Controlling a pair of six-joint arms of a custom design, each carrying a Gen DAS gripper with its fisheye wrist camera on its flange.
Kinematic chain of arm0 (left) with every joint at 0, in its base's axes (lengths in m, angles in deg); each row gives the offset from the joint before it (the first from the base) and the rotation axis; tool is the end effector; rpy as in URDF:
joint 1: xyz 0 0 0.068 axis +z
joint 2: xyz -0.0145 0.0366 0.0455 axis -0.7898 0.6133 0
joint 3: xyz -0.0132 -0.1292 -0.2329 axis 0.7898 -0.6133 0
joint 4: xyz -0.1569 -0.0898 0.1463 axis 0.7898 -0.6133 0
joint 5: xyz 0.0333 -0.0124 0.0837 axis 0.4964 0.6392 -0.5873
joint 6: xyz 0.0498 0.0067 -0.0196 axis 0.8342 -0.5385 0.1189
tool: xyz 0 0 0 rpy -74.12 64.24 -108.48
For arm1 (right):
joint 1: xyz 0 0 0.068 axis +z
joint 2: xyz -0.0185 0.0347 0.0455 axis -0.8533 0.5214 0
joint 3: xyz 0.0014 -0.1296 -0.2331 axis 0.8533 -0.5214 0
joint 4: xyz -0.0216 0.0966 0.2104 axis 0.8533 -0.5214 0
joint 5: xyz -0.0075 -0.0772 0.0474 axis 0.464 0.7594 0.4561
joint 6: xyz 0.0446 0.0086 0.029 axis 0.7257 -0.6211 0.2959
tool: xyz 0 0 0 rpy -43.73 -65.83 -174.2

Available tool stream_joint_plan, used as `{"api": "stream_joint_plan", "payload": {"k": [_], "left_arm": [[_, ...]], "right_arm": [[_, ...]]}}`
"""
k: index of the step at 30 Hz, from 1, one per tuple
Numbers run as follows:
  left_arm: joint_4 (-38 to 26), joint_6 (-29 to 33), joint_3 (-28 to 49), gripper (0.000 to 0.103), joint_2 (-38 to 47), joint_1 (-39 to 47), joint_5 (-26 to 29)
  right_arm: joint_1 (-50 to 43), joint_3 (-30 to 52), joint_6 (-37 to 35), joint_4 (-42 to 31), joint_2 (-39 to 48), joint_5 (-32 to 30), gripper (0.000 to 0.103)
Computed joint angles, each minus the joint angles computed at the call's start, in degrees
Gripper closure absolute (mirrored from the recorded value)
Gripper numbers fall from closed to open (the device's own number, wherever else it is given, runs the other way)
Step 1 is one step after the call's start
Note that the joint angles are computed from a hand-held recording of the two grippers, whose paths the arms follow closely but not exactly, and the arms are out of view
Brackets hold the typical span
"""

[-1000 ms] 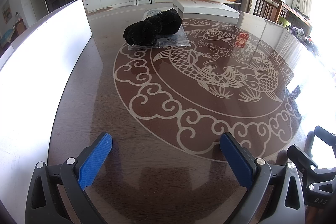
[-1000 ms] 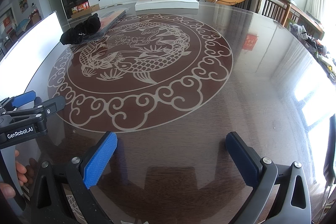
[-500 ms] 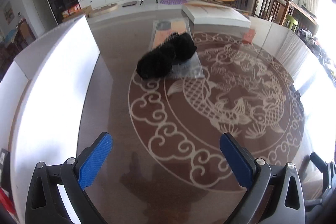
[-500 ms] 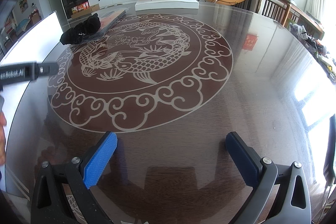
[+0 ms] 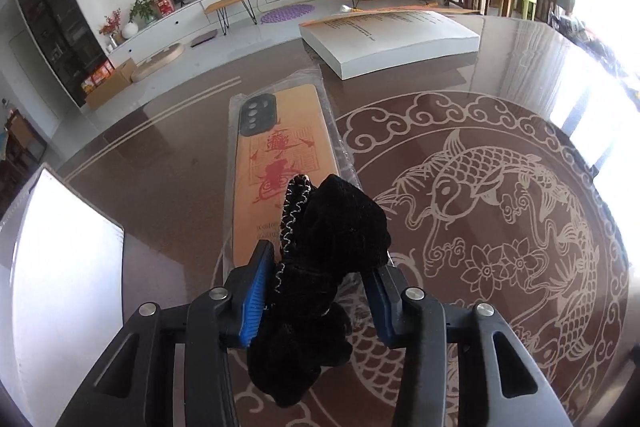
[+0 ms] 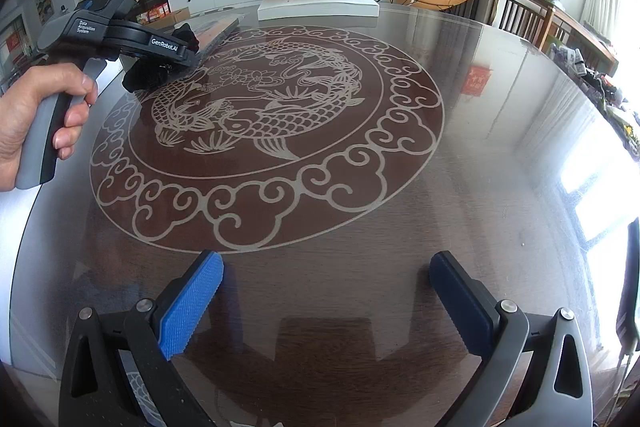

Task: Organize objects
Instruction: 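Grasp the black knit pouch with left gripper while right gripper grasps the bagged phone case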

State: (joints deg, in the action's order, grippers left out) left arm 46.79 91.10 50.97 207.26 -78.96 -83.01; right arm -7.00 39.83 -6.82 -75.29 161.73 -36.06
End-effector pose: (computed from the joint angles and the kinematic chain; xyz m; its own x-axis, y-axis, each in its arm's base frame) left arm 0.4455 -0.2240 0.1131 -0.6236 0.5566 -0.5489 0.5862 0.7975 0.1427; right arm 0.1463 0.1521 0.0959 -0.7459 0.3198 -0.5842 0.4002 0.9164 -0.0093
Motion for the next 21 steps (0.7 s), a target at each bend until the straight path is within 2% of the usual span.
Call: {"api": "stream_joint_plan", "payload": {"k": [1,3,5,8,11,12,13,14,15,19,21], "left_arm": [[1.2,-2.0,-3.1,0.070,-1.6,0.4,0.5],[5.2,-6.6,-12.4,0.070,-6.5,1.5,1.7],[11.0,-9.3,-24.6,0.070,-12.9,1.8,0.5],[18.6,-10.2,-41.2,0.070,-22.0,1.6,-1.0],[24.0,-10.3,-52.1,0.067,-27.7,2.2,-1.1],[24.7,-10.2,-53.8,0.061,-28.6,2.5,-0.8],[24.8,-10.0,-54.7,0.048,-28.9,3.0,-0.2],[24.8,-9.6,-55.2,0.040,-29.0,3.6,1.0],[25.0,-9.1,-55.7,0.026,-29.0,4.2,2.1],[26.1,-7.8,-56.0,0.023,-28.1,5.1,2.9],[26.1,-7.8,-54.8,0.017,-27.1,5.1,2.8]], "right_arm": [[0.0,0.0,0.0,0.0,0.0,0.0,0.000],[0.1,-0.1,0.1,0.0,-0.1,0.0,0.000],[0.1,-0.1,0.1,-0.1,-0.1,0.0,0.000],[0.2,-0.1,0.2,-0.1,-0.2,0.0,0.000],[0.3,-0.1,0.3,-0.2,-0.1,0.1,0.000],[0.3,-0.1,0.3,-0.2,-0.2,0.1,0.000],[0.3,-0.1,0.4,-0.2,-0.2,0.1,0.000],[0.4,-0.1,0.4,-0.3,-0.2,0.1,0.000],[0.3,0.0,0.2,-0.2,-0.1,0.1,0.000],[0.3,0.0,0.2,-0.1,0.0,0.1,0.000],[0.3,0.0,0.2,-0.1,0.0,0.1,0.000]]}}
